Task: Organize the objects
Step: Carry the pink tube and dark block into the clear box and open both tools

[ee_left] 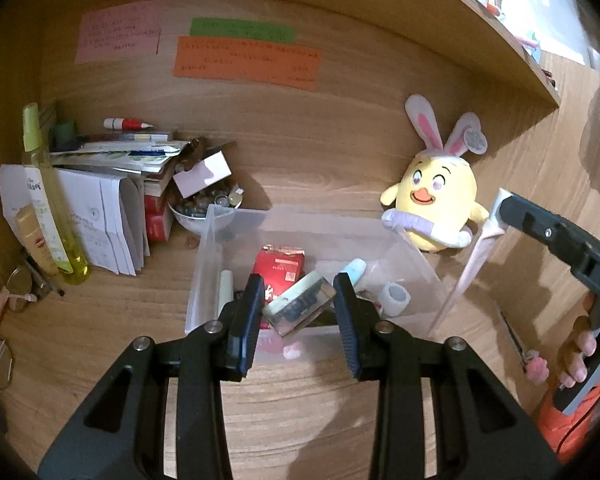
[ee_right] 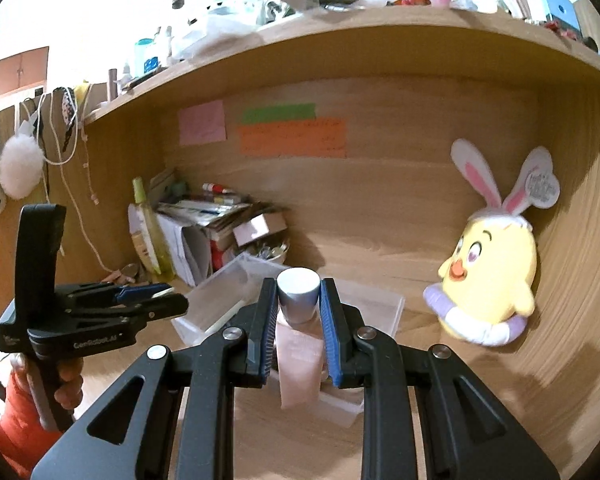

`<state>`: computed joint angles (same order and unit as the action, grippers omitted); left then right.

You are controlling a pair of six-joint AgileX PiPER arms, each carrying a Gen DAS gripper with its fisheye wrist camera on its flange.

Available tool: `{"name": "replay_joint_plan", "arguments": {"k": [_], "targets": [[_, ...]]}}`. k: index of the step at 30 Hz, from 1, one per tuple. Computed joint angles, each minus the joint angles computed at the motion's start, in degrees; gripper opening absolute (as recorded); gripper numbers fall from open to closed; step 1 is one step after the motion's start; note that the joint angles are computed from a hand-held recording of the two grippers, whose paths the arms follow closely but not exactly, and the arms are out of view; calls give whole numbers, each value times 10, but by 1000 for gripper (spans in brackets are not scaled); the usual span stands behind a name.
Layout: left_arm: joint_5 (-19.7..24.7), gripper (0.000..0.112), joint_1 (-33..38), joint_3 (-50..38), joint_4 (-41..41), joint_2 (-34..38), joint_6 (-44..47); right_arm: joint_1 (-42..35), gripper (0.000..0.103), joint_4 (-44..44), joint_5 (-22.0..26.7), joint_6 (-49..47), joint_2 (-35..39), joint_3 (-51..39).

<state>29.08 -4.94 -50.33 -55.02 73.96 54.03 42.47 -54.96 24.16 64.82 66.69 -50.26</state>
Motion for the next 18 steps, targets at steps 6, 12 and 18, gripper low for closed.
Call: {"name": "replay_joint_plan", "arguments": {"k": [6, 12, 18], "targets": [[-4, 35, 0, -27, 5, 23, -13, -28, 19, 1, -6, -17, 7, -25], [-13, 35, -9, -61, 35, 64, -47, -41, 19, -18, 5, -11, 33, -45], [-13, 35, -17, -97, 66, 125, -86, -56, 19, 11, 8, -48, 69, -50]]}}
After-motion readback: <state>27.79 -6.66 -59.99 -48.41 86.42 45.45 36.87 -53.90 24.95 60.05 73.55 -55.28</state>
